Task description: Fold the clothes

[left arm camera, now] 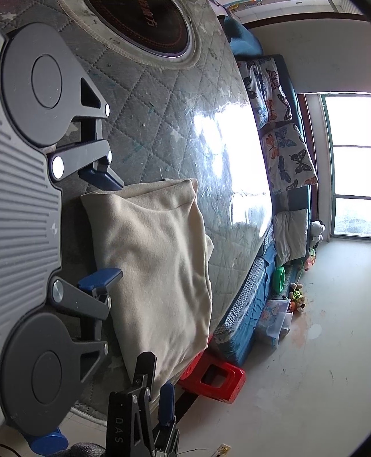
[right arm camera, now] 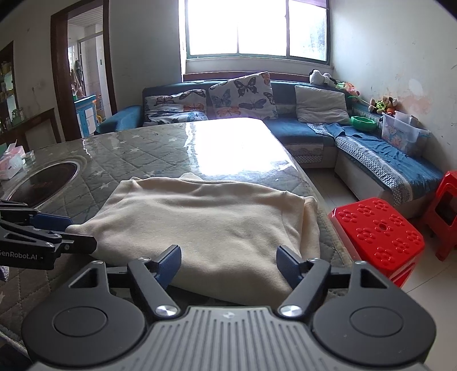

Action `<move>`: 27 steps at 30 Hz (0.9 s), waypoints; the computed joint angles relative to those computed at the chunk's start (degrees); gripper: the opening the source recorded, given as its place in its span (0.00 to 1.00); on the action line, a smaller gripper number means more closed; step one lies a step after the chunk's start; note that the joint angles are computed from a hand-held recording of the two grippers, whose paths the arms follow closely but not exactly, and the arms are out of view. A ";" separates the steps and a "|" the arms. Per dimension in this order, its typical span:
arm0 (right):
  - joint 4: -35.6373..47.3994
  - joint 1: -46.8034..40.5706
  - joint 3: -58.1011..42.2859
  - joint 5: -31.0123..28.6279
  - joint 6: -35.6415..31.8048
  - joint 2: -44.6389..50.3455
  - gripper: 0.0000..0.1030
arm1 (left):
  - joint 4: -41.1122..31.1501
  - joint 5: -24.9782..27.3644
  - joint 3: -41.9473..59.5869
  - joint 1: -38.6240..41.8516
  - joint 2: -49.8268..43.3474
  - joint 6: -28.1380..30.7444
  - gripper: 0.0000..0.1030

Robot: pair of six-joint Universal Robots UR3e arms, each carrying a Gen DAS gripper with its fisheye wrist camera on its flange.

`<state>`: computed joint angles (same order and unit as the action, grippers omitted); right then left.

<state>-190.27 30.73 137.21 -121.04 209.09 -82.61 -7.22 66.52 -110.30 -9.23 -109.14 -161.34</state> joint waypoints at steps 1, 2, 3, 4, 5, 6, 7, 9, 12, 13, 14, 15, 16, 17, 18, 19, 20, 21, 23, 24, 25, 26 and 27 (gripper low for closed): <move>0.20 0.23 -0.12 -0.26 0.17 -0.01 0.75 | 0.07 0.03 -0.14 -0.05 0.11 0.06 0.66; 0.40 0.45 -0.24 -0.51 0.33 -0.04 0.76 | 0.15 0.05 -0.30 -0.08 0.23 0.12 0.67; 0.60 0.66 -0.36 -0.76 0.48 -0.06 0.76 | 0.22 0.01 -0.47 -0.03 0.36 0.19 0.68; 0.89 0.89 -0.52 -1.05 0.67 -0.10 0.79 | 0.28 -0.03 -0.64 0.02 0.48 0.25 0.70; 0.99 1.10 -0.66 -1.41 0.67 -0.10 0.84 | 0.37 0.02 -0.71 0.03 0.52 0.29 0.72; 0.97 1.19 -0.74 -1.61 0.62 -0.08 0.85 | 0.39 0.24 -0.66 -0.05 0.51 0.21 0.73; 0.94 1.25 -0.81 -1.75 0.60 -0.06 0.85 | 0.40 0.44 -0.60 -0.12 0.48 0.14 0.75; 0.82 1.26 -0.93 -1.82 0.58 0.03 0.85 | 0.40 0.45 -0.63 0.09 0.54 0.22 0.77; 0.53 0.91 -1.10 -1.44 0.44 0.40 0.86 | 0.50 0.82 -0.03 0.12 0.07 -0.17 0.79; 0.44 0.63 -1.16 -1.21 0.29 0.62 0.86 | 0.50 0.96 0.23 0.12 -0.13 -0.35 0.80; 0.28 0.35 -1.20 -0.90 0.18 0.84 0.87 | 0.50 1.10 0.50 0.12 -0.34 -0.53 0.80; 0.18 0.18 -1.17 -0.71 0.11 0.93 0.88 | 0.47 1.22 0.78 0.12 -0.55 -0.72 0.80; -0.27 -0.22 -1.14 -0.40 -0.15 1.24 0.90 | 0.26 1.25 1.13 0.17 -0.74 -0.95 0.80; -0.79 -0.68 -1.13 -0.07 -0.45 1.64 0.91 | -0.02 1.15 1.44 0.29 -0.82 -1.14 0.80; -1.07 -0.91 -1.13 0.11 -0.54 1.88 0.91 | -0.12 0.97 1.65 0.46 -0.90 -1.28 0.80; -1.46 -1.27 -1.08 0.51 -0.70 2.24 0.91 | -0.05 0.86 1.89 0.56 -1.03 -1.41 0.80; -1.92 -1.69 -1.02 1.00 -0.89 2.68 0.91 | 0.03 0.78 2.16 0.63 -1.21 -1.54 0.80; -2.37 -2.11 -0.97 1.48 -1.09 3.12 0.91 | 0.06 0.95 2.66 0.59 -1.60 -1.75 0.80; -2.58 -2.54 -1.26 2.02 -1.53 4.26 0.91 | -0.20 1.66 4.13 0.36 -2.68 -2.51 0.80; -2.69 -2.62 -1.46 2.14 -1.82 5.00 0.91 | -0.51 2.01 4.90 0.31 -3.24 -2.86 0.80; -2.81 -2.67 -1.67 2.22 -2.13 5.79 0.91 | -0.68 2.33 5.54 0.27 -3.76 -3.13 0.80; -2.88 -2.57 -1.87 2.11 -2.31 6.51 0.91 | -0.70 2.64 5.97 0.27 -4.22 -3.20 0.80; -3.39 -2.37 -1.93 1.87 -2.67 7.27 0.91 | -0.72 2.93 6.37 0.29 -4.64 -3.27 0.80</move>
